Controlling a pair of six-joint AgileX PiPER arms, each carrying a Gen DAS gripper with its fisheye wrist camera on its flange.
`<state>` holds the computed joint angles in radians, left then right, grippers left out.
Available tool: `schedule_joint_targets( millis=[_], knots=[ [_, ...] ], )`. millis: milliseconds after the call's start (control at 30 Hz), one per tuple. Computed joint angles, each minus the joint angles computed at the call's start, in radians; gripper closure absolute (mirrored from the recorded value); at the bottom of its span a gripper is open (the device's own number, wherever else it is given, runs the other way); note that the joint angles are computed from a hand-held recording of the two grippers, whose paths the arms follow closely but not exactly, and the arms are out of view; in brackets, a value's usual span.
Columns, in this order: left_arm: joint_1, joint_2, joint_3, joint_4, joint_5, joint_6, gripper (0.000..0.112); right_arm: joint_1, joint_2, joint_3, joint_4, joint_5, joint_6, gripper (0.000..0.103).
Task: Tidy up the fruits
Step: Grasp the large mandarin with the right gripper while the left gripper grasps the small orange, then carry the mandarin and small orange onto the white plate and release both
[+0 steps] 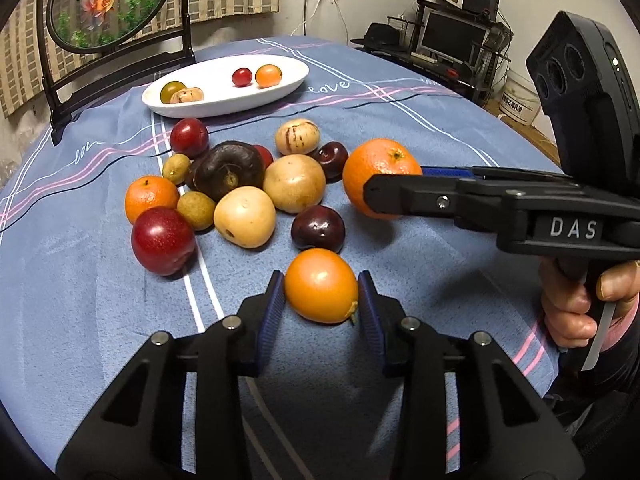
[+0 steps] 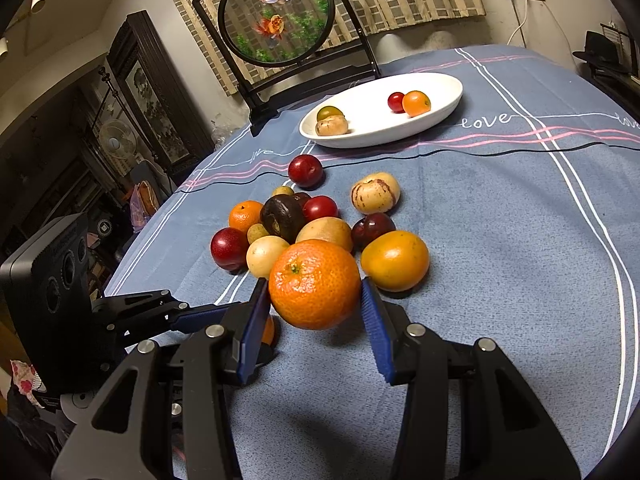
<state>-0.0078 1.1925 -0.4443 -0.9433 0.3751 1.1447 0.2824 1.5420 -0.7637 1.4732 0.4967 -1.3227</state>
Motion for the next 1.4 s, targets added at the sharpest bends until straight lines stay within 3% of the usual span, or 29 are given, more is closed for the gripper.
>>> schedule_joint_targets(
  millis=[167,267,333,467,533,700,800,867,1033,1200,1400],
  knots=[
    [0.084,-0.013,0.005,-0.116,0.06,0.113,0.074,0.005,-0.016,0.003,0.005,-0.012,-0.008,0.056],
    [0.136,0.01,-0.036,-0.09,0.116,0.078,0.074,-0.004,-0.005,-0.032,-0.085,0.017,0.083,0.057],
    [0.173,0.013,-0.074,-0.075,0.167,0.055,0.074,-0.022,0.004,-0.08,-0.145,0.057,0.148,0.056],
    [0.273,0.056,-0.224,-0.064,0.314,0.017,0.074,-0.02,0.028,-0.232,-0.263,0.026,0.28,0.056],
    [0.287,0.111,-0.334,-0.044,0.346,-0.044,0.074,-0.015,0.093,-0.353,-0.349,0.016,0.384,0.056],
    [0.194,0.319,-0.664,0.171,0.259,-0.387,0.074,-0.004,0.342,-0.7,-0.58,0.018,0.686,0.057],
    [0.125,0.46,-0.856,0.346,0.232,-0.598,0.074,0.013,0.493,-0.91,-0.773,0.049,0.903,0.057],
    [0.087,0.568,-1.0,0.472,0.247,-0.734,0.074,0.017,0.574,-1.021,-0.832,0.081,0.962,0.057],
    [0.043,0.826,-1.349,0.671,0.379,-0.962,0.074,0.015,0.656,-1.124,-0.914,0.123,1.02,0.057],
    [0.023,1.089,-1.729,0.757,0.583,-1.081,0.074,0.009,0.706,-1.198,-0.927,0.186,1.028,0.057],
    [0.004,1.233,-1.929,0.795,0.689,-1.124,0.074,0.001,0.75,-1.275,-0.942,0.245,1.047,0.057]
  ],
)
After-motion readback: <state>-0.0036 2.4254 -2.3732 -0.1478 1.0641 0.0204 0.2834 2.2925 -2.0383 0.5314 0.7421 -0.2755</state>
